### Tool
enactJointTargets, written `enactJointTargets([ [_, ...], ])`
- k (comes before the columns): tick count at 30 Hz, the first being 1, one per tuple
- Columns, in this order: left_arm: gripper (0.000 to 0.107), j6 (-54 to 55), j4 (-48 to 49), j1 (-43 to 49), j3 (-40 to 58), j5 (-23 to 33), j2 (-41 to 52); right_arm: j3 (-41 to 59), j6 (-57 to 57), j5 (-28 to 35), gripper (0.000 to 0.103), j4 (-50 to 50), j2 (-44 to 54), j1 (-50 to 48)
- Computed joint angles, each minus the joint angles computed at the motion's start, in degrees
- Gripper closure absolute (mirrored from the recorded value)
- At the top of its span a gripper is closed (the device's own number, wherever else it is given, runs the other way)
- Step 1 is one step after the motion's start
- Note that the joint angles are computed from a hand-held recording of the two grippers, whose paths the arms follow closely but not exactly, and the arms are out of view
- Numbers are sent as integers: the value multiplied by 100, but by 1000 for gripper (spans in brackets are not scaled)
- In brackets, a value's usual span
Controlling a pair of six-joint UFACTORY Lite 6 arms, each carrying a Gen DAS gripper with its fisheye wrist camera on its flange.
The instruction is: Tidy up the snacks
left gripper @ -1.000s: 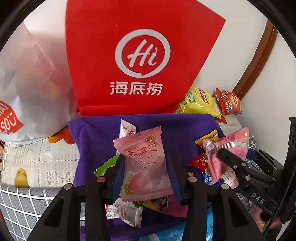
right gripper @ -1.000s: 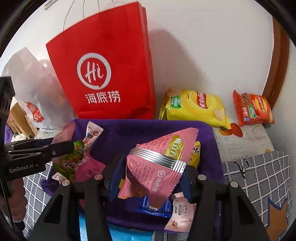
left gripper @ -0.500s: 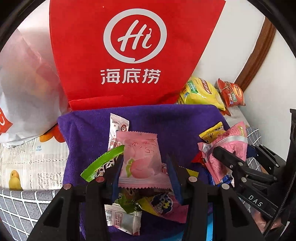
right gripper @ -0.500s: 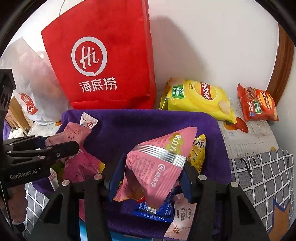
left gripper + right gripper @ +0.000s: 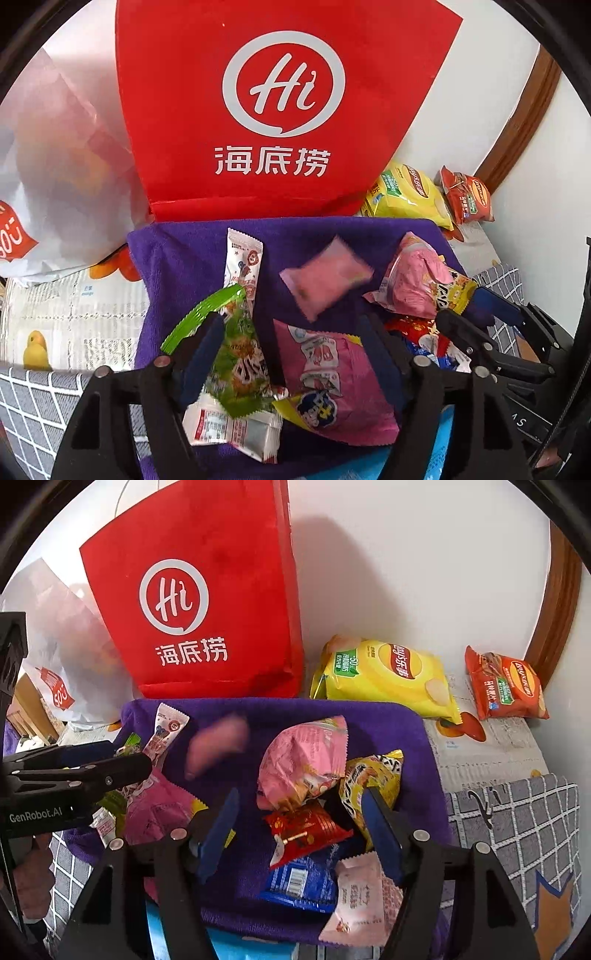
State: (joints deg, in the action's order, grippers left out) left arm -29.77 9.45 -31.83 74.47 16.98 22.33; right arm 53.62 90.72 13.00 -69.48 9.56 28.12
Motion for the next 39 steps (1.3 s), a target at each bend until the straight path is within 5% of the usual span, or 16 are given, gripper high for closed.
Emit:
enactJointTargets([
  [14,15,-2086,1597,-834,-1462,764,-1995,-1027,-1430,1328,33,2146,-2171,883],
  [23,9,-4115,2815,-2467,-2424,2218,-3929,-1500,-757,3617,33,2417,-4195,2666],
  [31,8,-5978,3649,-4822,-2582,4219,-4671,-1405,986,6457,33,2250,-4922,5682],
  [39,6,-7539,3862,-6967,-2410,5897,-4606,-913,3318,9109,8,2634,-4387,8905],
])
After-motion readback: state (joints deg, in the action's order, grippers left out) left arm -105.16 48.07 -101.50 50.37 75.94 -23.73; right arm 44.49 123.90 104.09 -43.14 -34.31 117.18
